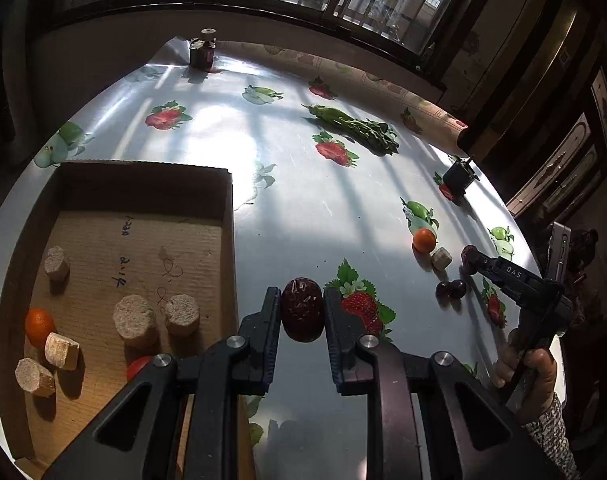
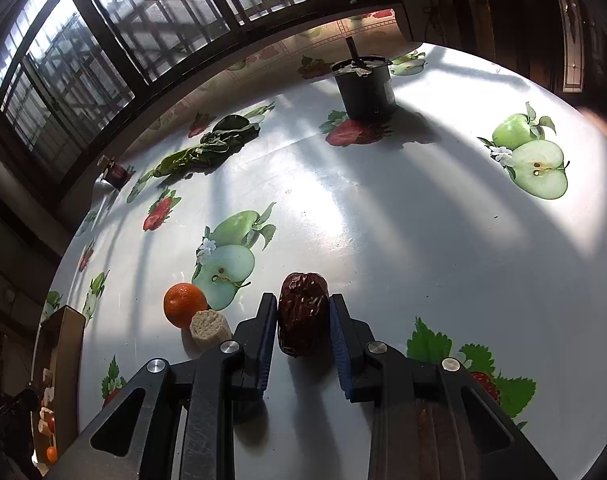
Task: Organize fruits
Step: 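Carry the red date with the left tool while the right tool carries its date to the box, then open the left tool in the box while the right tool releases its red date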
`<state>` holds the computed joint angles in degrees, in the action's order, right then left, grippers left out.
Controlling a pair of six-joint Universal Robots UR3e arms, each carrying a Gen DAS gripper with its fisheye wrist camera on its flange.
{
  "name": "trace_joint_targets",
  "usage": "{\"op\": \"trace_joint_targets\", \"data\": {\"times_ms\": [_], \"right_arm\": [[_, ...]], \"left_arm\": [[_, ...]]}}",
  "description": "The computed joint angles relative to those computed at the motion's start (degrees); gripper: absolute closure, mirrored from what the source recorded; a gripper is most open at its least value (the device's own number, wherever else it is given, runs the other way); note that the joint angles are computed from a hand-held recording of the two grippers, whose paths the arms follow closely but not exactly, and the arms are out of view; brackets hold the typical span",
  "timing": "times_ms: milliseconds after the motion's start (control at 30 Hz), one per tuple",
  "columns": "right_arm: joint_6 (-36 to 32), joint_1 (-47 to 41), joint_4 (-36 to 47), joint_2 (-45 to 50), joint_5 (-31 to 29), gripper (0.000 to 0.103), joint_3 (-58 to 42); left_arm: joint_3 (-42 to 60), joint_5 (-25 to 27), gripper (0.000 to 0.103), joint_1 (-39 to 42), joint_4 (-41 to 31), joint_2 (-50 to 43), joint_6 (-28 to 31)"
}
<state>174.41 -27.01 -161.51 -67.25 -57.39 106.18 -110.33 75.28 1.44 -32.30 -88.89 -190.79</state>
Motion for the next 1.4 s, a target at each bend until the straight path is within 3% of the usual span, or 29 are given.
{"op": "trace_joint_targets", "data": {"times_ms": [167,333,567,733,967,1067,1200,1400], "right_arm": [[-0.99,1.63,6.0,-10.67,5.65,0.075,3.94],[-0.09,13.89,11.79,-14.06,5.35,0.075,-1.55],[4.59,36.89,15.83,1.7,-3.16,0.074,-21.27],[6.09,45.9,21.03,14.88,-10.22,0.074,-38.35],[7.04,47.9,29.12,25.29,-12.67,0.074,-52.49],[7.21,48.04,29.96,26.51,-12.39,0.074,-53.74],[7.88,47.99,29.44,26.46,-12.09,0.065,-54.05],[9.66,46.41,22.46,18.01,-11.79,0.056,-41.35]], "left_arm": [[-5.44,-0.1,0.082,12.58,-4.62,8.85,8.7],[-3.19,-3.31,0.082,21.74,-8.52,6.01,14.13],[2.54,-1.77,0.082,23.56,-8.09,-3.47,15.66],[6.34,-1.66,0.082,24.01,-8.82,-8.89,16.52],[8.31,-3.77,0.082,24.49,-9.29,-13.05,16.42],[8.03,-4.5,0.082,24.97,-9.04,-13.01,15.83],[5.14,-5.9,0.07,26.61,-8.54,-8.82,15.23],[-1.64,-5.6,0.049,27.65,-7.83,3.77,12.92]]}}
